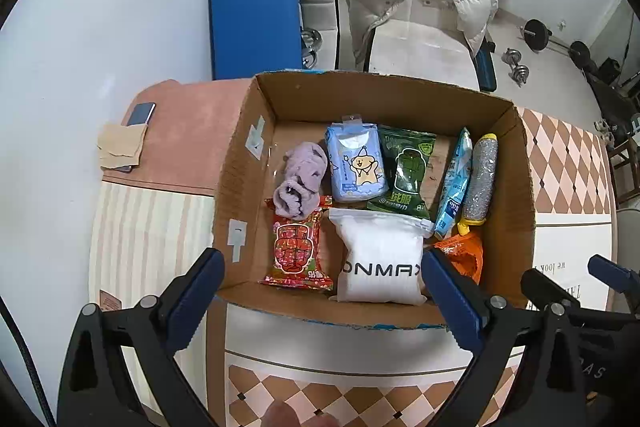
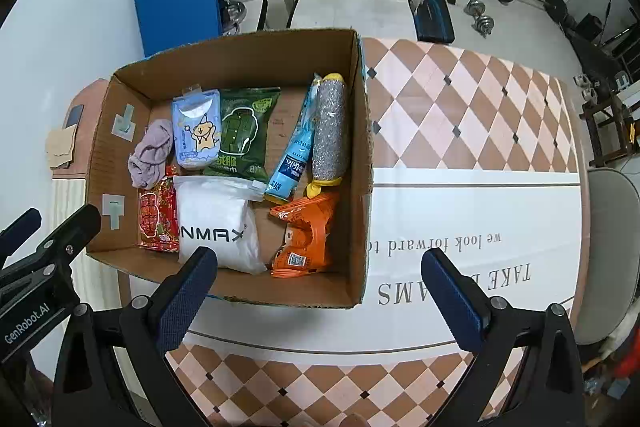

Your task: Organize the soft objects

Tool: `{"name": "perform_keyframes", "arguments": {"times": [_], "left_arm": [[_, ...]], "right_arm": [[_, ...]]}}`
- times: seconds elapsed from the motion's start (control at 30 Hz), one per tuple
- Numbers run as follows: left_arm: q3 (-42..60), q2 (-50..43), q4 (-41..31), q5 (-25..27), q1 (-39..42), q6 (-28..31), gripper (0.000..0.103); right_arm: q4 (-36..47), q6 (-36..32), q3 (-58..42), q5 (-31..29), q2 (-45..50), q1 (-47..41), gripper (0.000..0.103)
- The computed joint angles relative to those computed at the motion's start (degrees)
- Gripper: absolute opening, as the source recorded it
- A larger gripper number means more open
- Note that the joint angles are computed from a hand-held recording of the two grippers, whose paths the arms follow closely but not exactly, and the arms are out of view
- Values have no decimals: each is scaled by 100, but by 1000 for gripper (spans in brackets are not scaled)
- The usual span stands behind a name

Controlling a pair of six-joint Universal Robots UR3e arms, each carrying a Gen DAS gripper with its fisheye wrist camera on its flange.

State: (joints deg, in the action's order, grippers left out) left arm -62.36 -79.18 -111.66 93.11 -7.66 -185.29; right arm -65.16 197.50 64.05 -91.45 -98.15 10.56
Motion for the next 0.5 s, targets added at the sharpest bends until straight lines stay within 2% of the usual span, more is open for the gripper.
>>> {"name": "perform_keyframes", "arguments": {"times": [0.2,0.33,0.43,0.5], "left_arm": [[740,74,-524,-83,-46,-49,101],[1707,36,-1177,-38,-193,-212,101],[2757,-162,-1855,-72,-245,-288,101],[3839,-485,-2496,-139,-255,-278,101]], "right_arm": [[515,98,-740,-124,-129,190,103],[1170,235,-1609,-131,-183,302,103],[1929,315,-2774,-129,-27,400,103],[2502,437,-3828,-226,296,567,103]]}}
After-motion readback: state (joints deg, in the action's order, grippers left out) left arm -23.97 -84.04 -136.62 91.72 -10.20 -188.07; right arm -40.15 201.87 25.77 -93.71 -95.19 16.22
